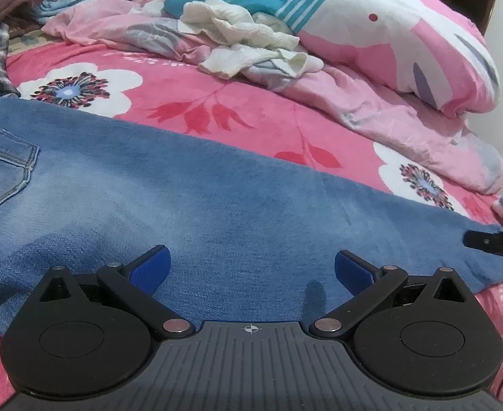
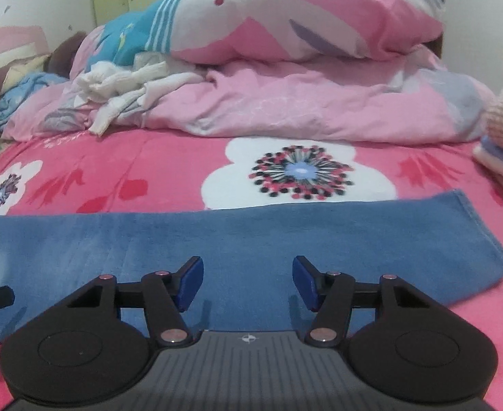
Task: Fold clothes
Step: 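Move the open right gripper along the blue jeans leg toward the hem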
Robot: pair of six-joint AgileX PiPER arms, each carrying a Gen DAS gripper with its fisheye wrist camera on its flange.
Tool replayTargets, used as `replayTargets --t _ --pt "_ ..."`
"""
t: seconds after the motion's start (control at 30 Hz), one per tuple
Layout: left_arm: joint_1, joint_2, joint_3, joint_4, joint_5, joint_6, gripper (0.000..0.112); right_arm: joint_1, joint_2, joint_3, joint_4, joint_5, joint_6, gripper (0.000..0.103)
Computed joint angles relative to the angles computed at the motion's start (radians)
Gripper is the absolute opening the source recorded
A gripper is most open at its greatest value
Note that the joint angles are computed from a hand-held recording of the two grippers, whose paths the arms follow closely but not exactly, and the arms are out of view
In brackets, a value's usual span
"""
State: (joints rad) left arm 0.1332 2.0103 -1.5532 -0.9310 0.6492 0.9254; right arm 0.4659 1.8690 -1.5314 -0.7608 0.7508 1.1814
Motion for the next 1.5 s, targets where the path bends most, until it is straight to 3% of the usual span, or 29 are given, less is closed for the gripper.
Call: replayTargets --t 0.13,0.23,0.57,0.73,1.0,1.17,1.3,1.33,1.37,1.5 --pt "-0.005 -0.001 -0.003 0.024 -0.003 -0.012 0.103 -0.042 0.042 0.0 0.052 -0.016 -0.014 0.056" --pt "-0.003 0.001 -0.009 0.033 0.004 -0.021 0.103 -0.107 -0.009 0.095 0.035 -0.101 0.063 0.045" --pt "-0.008 0.003 -0.015 0.05 0.003 -0.034 0.103 -0.233 -0.049 0.1 -0.053 0.127 0.145 0.047" --pt "-0.026 0.0 -0.012 0.093 -0.023 -0.06 0.103 -0.174 -0.063 0.088 -0.115 0.056 0.117 0.047" --pt "-0.04 -0.008 0.001 0.125 -0.049 -0.061 0.103 -0.163 0.082 -0.071 -0.028 0.003 -0.027 0.047" --pt "-0.036 -0.006 -0.001 0.116 -0.042 -0.049 0.103 -0.222 0.083 -0.011 -0.071 -0.01 0.067 0.046" --pt "-0.031 -0.002 -0.005 0.101 -0.035 -0.045 0.103 -0.302 0.01 0.108 -0.149 0.081 0.225 0.047" --pt "-0.031 -0.002 -0.005 0.099 -0.035 -0.045 0.103 -0.335 -0.026 0.153 -0.144 0.084 0.273 0.04" --pt "-0.032 -0.003 -0.003 0.098 -0.037 -0.044 0.103 -0.355 -0.086 0.219 -0.143 0.05 0.328 0.033" --pt "-0.039 -0.009 0.011 0.097 -0.056 -0.038 0.103 -0.423 -0.337 0.454 -0.123 -0.109 0.498 0.04"
